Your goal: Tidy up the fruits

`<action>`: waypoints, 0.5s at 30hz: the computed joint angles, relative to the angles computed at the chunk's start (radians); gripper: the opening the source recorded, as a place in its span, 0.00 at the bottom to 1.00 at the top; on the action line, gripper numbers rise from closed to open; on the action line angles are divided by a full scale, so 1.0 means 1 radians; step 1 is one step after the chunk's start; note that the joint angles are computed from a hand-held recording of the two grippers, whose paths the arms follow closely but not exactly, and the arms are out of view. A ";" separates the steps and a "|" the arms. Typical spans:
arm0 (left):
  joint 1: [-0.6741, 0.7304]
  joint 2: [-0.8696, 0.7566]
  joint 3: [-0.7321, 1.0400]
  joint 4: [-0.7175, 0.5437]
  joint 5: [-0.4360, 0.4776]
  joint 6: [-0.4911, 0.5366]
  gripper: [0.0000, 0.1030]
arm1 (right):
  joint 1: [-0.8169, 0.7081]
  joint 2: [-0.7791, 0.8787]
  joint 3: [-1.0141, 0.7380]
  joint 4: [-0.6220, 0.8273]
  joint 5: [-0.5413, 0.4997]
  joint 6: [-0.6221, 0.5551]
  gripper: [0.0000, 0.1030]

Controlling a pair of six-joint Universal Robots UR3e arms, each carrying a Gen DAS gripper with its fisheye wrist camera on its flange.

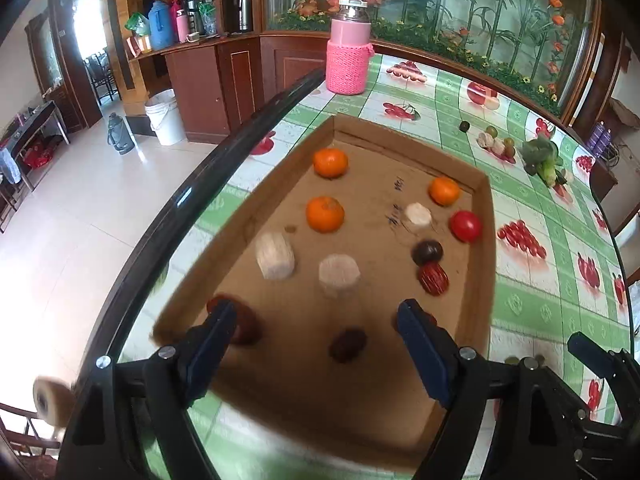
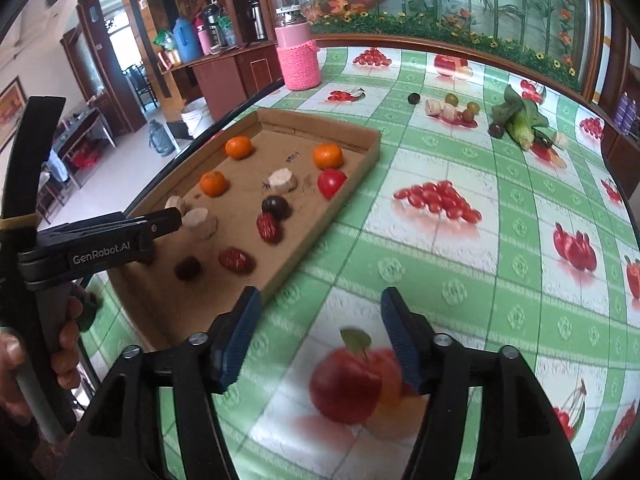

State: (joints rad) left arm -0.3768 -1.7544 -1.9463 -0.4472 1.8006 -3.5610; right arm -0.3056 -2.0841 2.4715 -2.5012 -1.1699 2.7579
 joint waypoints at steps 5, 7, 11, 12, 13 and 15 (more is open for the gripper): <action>-0.066 0.043 -0.061 0.024 0.063 -0.039 0.82 | -0.147 -0.240 0.067 0.215 0.085 -0.111 0.72; -0.088 0.052 -0.078 0.035 0.092 -0.039 0.82 | -0.164 -0.313 0.086 0.254 0.071 -0.109 0.74; -0.098 0.087 -0.149 0.098 0.090 0.001 0.87 | -0.187 -0.461 0.113 0.352 0.056 -0.103 0.78; -0.094 0.097 -0.164 0.104 0.079 0.015 0.87 | -0.168 -0.483 0.125 0.338 0.030 -0.068 0.79; -0.084 0.108 -0.183 0.112 0.064 0.032 0.87 | -0.163 -0.506 0.132 0.346 0.020 -0.046 0.80; -0.075 0.128 -0.216 0.138 0.043 0.053 0.88 | -0.162 -0.560 0.142 0.381 0.024 0.000 0.81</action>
